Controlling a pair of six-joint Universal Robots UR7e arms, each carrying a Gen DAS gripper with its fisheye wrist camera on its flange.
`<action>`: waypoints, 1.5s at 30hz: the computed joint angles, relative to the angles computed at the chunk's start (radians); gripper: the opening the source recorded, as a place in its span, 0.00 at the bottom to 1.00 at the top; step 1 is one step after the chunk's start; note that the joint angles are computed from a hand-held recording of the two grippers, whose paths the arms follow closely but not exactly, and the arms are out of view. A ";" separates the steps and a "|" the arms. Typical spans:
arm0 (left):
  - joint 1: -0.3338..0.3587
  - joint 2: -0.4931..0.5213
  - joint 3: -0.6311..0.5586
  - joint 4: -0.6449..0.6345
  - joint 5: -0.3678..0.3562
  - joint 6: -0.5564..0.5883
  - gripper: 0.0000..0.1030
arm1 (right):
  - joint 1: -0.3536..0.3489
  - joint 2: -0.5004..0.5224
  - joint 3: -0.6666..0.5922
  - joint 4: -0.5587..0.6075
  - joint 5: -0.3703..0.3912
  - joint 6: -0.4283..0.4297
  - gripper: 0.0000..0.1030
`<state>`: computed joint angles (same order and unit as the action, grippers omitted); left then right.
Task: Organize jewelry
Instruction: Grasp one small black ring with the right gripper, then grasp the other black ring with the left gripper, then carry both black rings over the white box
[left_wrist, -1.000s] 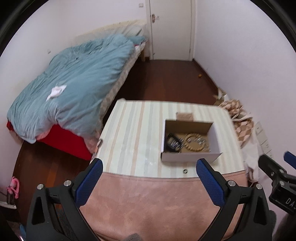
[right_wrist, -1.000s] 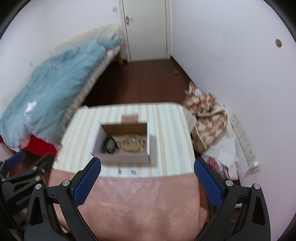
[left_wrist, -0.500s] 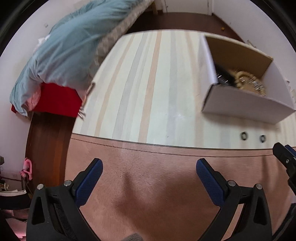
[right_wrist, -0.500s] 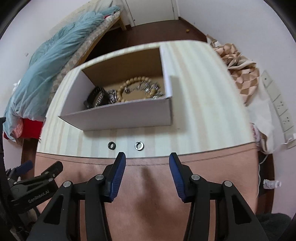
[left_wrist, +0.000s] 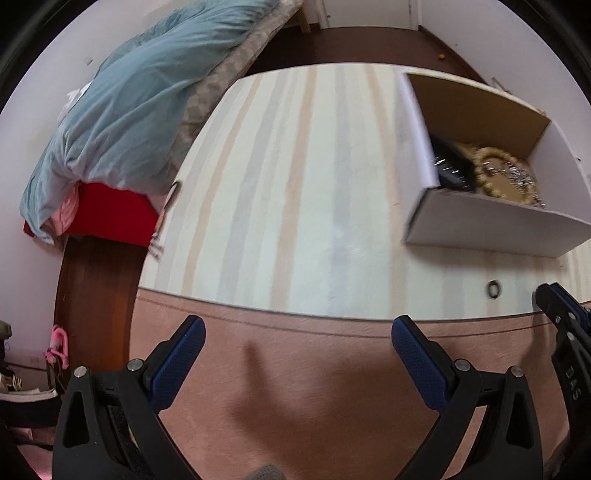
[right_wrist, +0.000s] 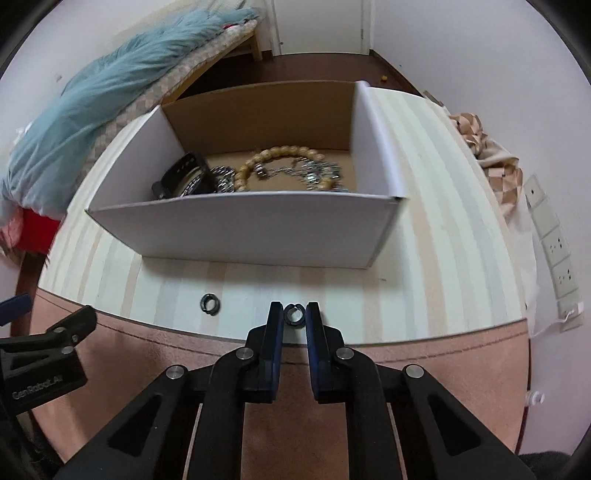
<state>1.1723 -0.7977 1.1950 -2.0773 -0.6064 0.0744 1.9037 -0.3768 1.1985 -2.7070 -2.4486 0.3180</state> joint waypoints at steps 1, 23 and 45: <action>-0.003 0.001 0.000 -0.003 -0.018 0.004 1.00 | 0.001 -0.018 0.025 -0.016 -0.002 0.011 0.12; -0.041 0.036 0.052 -0.031 -0.260 0.062 0.31 | -0.028 -0.159 0.229 -0.076 -0.028 0.181 0.12; -0.071 -0.040 0.111 -0.139 -0.314 0.137 0.08 | 0.003 -0.181 0.240 -0.138 -0.025 0.138 0.12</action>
<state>1.1012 -0.8376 1.3057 -2.2158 -0.9206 0.2114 1.9066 -0.5577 1.4384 -2.8453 -2.4740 0.4555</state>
